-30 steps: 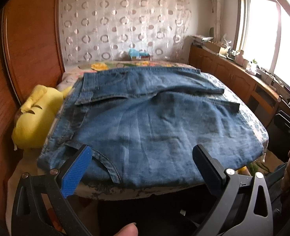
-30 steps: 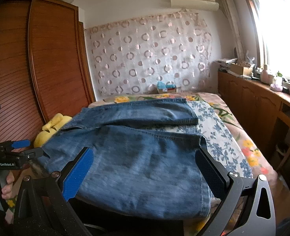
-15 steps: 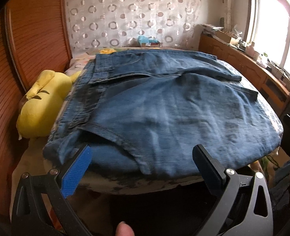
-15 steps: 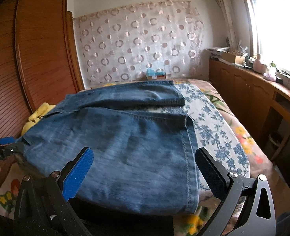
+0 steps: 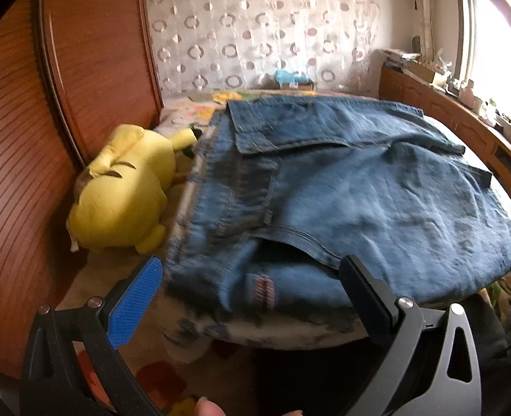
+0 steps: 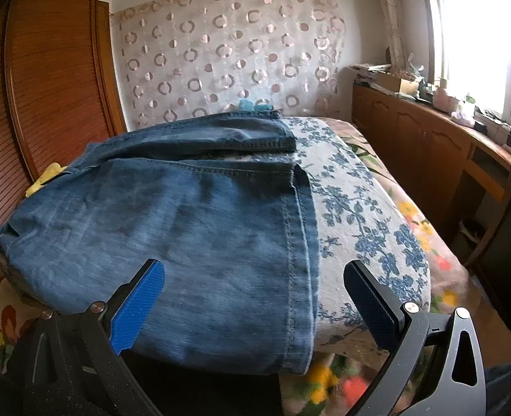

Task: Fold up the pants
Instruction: 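Move left gripper to the jeans waistband while right gripper approaches the leg hem, then close left gripper on the waistband while right gripper closes on the hem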

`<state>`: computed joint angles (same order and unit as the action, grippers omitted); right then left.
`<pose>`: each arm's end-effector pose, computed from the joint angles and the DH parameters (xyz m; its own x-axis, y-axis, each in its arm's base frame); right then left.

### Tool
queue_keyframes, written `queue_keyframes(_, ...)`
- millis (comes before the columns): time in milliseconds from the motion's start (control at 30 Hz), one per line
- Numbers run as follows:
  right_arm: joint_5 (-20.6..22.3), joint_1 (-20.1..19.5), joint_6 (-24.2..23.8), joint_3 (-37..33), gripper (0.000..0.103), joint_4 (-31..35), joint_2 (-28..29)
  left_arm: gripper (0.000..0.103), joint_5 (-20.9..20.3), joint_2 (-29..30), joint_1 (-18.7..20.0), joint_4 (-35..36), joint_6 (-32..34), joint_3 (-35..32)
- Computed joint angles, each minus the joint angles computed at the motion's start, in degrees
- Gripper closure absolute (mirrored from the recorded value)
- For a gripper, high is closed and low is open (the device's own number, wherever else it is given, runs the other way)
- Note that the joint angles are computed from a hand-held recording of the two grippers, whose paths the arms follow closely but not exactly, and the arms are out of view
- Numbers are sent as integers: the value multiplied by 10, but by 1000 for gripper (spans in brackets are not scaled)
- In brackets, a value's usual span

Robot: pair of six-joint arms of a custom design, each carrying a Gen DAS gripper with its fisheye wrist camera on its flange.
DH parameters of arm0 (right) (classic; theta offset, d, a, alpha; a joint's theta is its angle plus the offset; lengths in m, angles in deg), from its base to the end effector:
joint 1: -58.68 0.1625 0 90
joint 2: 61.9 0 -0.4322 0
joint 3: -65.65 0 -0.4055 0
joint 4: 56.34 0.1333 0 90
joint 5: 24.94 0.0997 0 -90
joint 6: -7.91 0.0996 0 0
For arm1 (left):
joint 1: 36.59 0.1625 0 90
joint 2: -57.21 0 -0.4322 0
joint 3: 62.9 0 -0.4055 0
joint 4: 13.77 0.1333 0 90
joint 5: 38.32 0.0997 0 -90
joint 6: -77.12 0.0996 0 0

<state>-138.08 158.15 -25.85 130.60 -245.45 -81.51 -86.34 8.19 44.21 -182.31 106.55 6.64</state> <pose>0.2286 -0.7982 0.0454 -0.7434 -0.1898 0.6414 -0.6139 0.5744 -0.5416 0.0728 -0.8008 0.3920 -0.6765 -0.1274 -0.7253 0.4789 0.6721 -0.5647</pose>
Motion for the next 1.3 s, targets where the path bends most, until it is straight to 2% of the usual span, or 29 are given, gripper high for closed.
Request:
queue_keyframes(100, -8, 3, 4, 7, 0, 3, -6, 1, 2, 5, 6, -29, 30, -9)
queue_keyframes(167, -10, 3, 5, 10, 0, 5, -8, 1, -11, 9, 12, -58, 57, -12)
queue_keyframes(233, -9, 1, 7, 7, 0, 10, -8, 1, -14, 13, 18, -55, 66, -20)
queue_keyframes(367, -8, 0, 16, 15, 0, 14, -12, 1, 14, 24, 28, -4, 32, -48)
queue_keyframes(433, -9, 0, 16, 17, 0, 17, -13, 1, 1, 19, 37, 30, -10, -51)
queue_keyframes(600, -24, 1, 15, 23, 0, 23, -17, 1, 3, 13, 42, 0, -10, -39)
queue_keyframes(733, -25, 1, 18, 36, 0, 18, -26, 1, -28, 2, 49, 12, -26, -33)
queue_keyframes(800, -20, 1, 21, 41, 0, 17, -29, 5, -43, 0, 54, 34, -47, -38)
queue_keyframes(900, -16, 1, 20, 43, 0, 22, -31, 20, -64, 0, 60, 61, -61, -41)
queue_keyframes(967, -12, 0, 20, 35, 0, 31, -28, 35, -70, 1, 62, 68, -64, -39)
queue_keyframes(1067, -5, -1, 18, 37, 1, 34, -31, 45, -79, 1, 62, 71, -62, -35)
queue_keyframes(1267, 4, -3, 12, 34, 6, 42, -31, 46, -68, 3, 60, 46, -47, -26)
queue_keyframes(1300, 4, -3, 12, 30, 10, 48, -29, 46, -67, 3, 59, 41, -44, -23)
